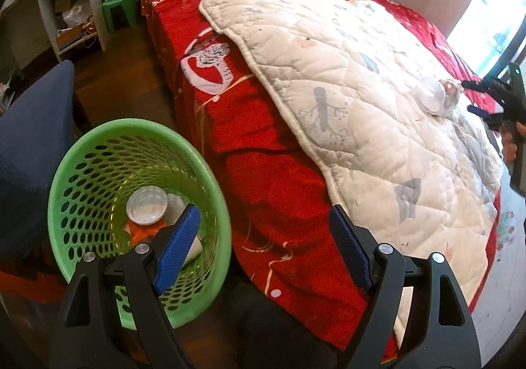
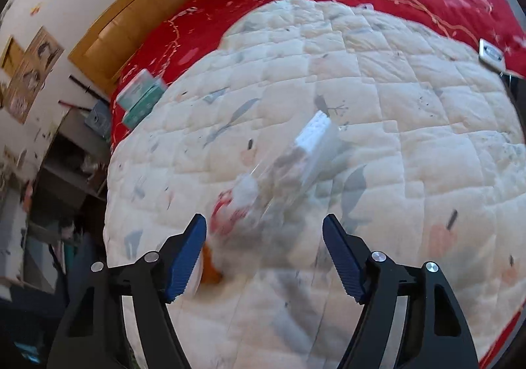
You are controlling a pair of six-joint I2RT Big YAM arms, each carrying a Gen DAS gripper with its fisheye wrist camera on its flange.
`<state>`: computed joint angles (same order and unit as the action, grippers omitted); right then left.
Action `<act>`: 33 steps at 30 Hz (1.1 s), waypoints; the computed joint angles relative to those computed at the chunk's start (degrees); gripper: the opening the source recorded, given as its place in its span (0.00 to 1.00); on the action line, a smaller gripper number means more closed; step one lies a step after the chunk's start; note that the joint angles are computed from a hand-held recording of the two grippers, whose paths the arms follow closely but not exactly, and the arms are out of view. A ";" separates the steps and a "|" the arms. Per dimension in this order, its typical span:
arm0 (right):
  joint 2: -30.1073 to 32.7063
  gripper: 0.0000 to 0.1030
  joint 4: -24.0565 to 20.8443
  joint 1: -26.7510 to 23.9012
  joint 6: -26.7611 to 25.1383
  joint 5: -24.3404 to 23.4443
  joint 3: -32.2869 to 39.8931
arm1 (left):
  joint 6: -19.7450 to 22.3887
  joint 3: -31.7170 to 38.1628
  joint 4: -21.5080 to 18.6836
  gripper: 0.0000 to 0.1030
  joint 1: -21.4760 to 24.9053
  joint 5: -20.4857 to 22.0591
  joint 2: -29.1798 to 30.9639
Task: Collect trash
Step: 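Grasp the white foam block on the bed with the right tool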
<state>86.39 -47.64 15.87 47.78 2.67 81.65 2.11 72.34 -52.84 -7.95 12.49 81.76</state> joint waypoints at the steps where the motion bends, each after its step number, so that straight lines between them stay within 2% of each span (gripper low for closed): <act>1: 0.62 0.68 -0.08 -0.50 0.15 -0.29 0.48 | 0.07 0.26 -0.13 0.77 -0.26 -0.27 0.38; 10: 3.28 0.67 3.08 -4.11 3.60 -3.75 1.46 | -0.20 1.55 -0.80 0.77 -1.42 -1.68 2.76; 13: 4.06 0.56 2.64 -4.97 4.42 -4.04 1.99 | -0.27 1.91 -1.00 0.77 -1.81 -1.72 3.36; 15: 4.27 0.44 2.33 -5.31 4.59 -4.26 2.11 | -0.28 2.13 -0.93 0.77 -2.23 -1.62 3.59; 18: 3.53 0.33 3.33 -5.62 4.76 -4.83 1.28 | 0.05 2.92 -0.79 0.77 -3.36 -1.46 4.00; 20: 2.63 0.30 3.73 -5.44 4.34 -3.90 0.70 | 0.40 3.82 -0.76 0.77 -4.15 -1.36 4.50; 27: -1.74 0.29 3.06 -4.80 0.33 -0.73 -1.22 | 0.66 8.36 0.00 0.77 -8.42 0.42 6.75; 33: -5.35 0.29 3.56 -4.88 -1.11 -1.25 -3.74 | 0.79 14.76 0.54 0.77 -13.18 2.48 10.78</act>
<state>81.04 -44.08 10.99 46.67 1.42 77.92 2.90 87.10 -52.30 -21.13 14.97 92.54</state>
